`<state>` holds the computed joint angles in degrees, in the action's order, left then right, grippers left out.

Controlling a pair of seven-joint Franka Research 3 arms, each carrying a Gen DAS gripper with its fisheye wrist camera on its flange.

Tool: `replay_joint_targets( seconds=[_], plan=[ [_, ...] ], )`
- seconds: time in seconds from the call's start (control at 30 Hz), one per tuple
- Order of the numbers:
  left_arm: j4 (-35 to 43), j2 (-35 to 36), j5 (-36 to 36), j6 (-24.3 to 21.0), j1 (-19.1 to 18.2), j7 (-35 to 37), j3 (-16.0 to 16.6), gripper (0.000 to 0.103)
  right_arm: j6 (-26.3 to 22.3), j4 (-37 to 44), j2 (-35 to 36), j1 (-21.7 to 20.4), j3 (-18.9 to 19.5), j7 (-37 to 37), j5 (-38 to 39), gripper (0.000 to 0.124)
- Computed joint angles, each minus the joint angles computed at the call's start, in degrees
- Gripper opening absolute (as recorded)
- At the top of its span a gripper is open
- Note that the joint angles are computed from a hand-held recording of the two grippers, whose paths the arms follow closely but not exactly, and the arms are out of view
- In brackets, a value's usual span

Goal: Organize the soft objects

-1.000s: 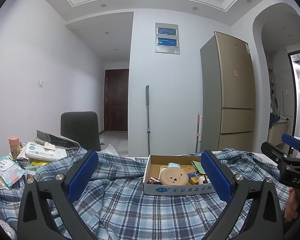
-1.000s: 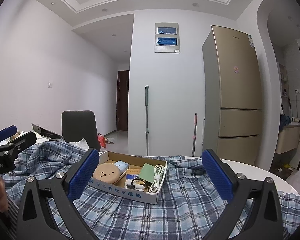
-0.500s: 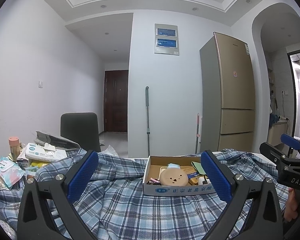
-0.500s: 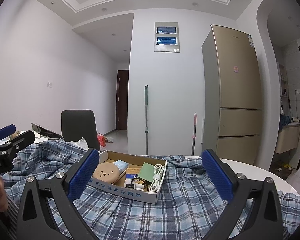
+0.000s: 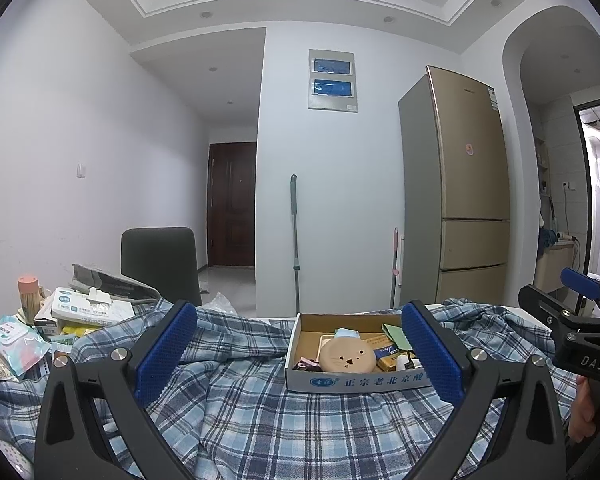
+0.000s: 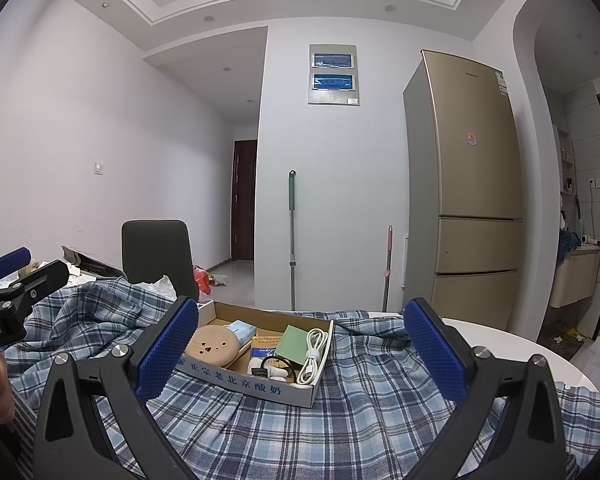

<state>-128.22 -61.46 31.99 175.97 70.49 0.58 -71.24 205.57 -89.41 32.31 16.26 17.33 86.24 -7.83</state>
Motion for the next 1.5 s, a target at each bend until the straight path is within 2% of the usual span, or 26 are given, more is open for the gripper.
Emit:
replay_joint_targets(
  seconds=[1.5],
  plan=[
    [-0.4, -0.8, -0.2, 0.7, 0.2, 0.6, -0.1, 0.103, 0.2, 0.1, 0.0, 0.3, -0.4, -0.3, 0.6, 0.103]
  ],
)
